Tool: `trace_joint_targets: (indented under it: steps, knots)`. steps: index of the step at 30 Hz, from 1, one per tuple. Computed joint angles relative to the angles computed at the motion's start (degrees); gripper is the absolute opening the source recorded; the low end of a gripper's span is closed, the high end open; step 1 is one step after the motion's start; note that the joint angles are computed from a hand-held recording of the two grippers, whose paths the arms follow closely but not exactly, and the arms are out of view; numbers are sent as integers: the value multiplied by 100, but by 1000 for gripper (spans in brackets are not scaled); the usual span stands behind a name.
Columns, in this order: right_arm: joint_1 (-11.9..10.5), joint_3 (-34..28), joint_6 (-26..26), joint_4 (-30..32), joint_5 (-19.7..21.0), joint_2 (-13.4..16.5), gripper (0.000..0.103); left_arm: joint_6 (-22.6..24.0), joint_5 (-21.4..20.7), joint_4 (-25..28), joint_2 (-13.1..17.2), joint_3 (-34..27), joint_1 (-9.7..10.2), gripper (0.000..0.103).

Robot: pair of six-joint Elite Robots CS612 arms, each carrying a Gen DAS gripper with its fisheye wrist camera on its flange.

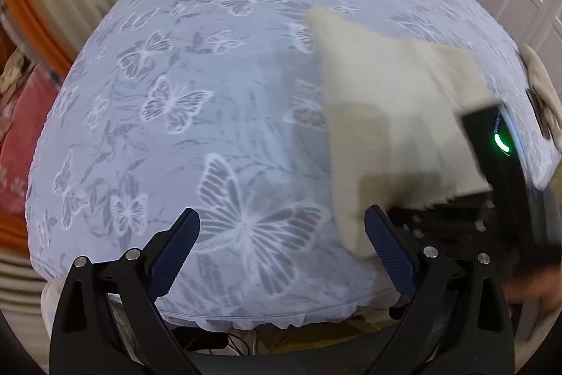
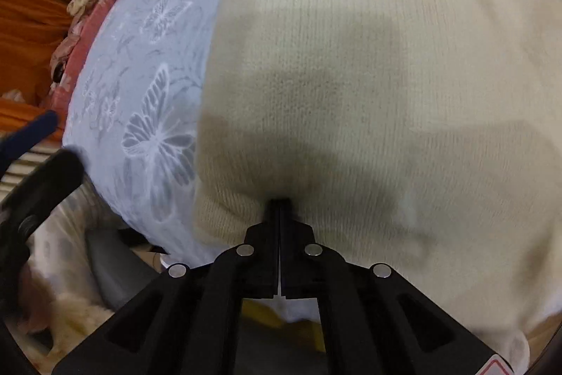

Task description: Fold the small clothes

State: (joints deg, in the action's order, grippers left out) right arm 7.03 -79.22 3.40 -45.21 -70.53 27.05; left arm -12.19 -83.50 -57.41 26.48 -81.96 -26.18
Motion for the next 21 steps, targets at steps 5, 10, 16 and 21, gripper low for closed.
trace_joint_targets:
  steps: [5, 10, 16, 21]
  knots:
    - [-417, -809, 1060, -802, 208, 30, 0, -8, -74, -140, -52, 137, -5, 93]
    - [-655, -792, 1058, 607, -775, 188, 0, 54, -210, -288, -113, 342, -84, 93]
    - [-819, -1166, 1469, 79, -414, 295, 1, 114, -229, -125, -210, 607, -214, 93]
    - [-832, -1055, 1541, -594, -577, 166, 11, 123, -270, -202, -258, 731, -265, 93]
